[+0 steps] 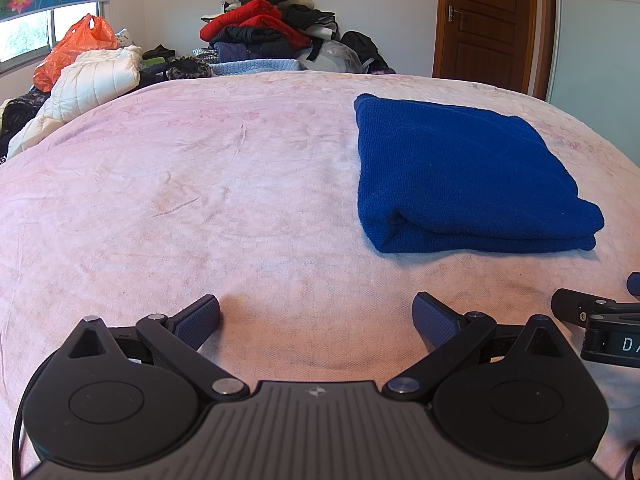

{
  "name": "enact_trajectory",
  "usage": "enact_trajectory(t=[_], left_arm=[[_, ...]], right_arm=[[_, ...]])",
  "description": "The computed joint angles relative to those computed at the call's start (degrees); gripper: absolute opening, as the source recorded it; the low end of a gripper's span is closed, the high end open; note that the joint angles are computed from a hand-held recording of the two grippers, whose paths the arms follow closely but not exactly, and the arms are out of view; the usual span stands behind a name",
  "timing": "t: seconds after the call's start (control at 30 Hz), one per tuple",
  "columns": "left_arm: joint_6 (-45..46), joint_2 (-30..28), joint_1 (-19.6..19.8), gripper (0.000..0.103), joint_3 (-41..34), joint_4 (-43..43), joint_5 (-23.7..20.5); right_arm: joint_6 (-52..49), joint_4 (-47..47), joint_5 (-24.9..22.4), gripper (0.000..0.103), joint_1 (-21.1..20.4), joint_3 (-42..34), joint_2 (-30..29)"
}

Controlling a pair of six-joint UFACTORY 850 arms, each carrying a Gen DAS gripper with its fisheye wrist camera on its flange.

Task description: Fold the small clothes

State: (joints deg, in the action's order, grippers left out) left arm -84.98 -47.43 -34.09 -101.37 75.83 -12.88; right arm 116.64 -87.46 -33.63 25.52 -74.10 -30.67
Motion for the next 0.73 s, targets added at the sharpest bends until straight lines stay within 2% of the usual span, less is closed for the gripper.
enact_trajectory(t=[0.53, 0.67, 0.73], left_arm=[[0.0, 0.1, 0.0, 0.103, 0.1, 0.1, 0.2], [-6.2, 1.1, 0.8, 0.103, 1.6, 6.8, 1.4], [-11.9, 1.7, 1.5, 0.103, 2.0, 14.1, 0.4]], right_arm=[[0.0, 0.0, 0.1, 0.103, 0.0, 0.1, 0.1], [0.3, -1.1, 1.5, 0.102, -0.7, 1.4, 1.6], [2.0, -2.3, -1.3, 0.102, -1.4, 2.6, 3.0]])
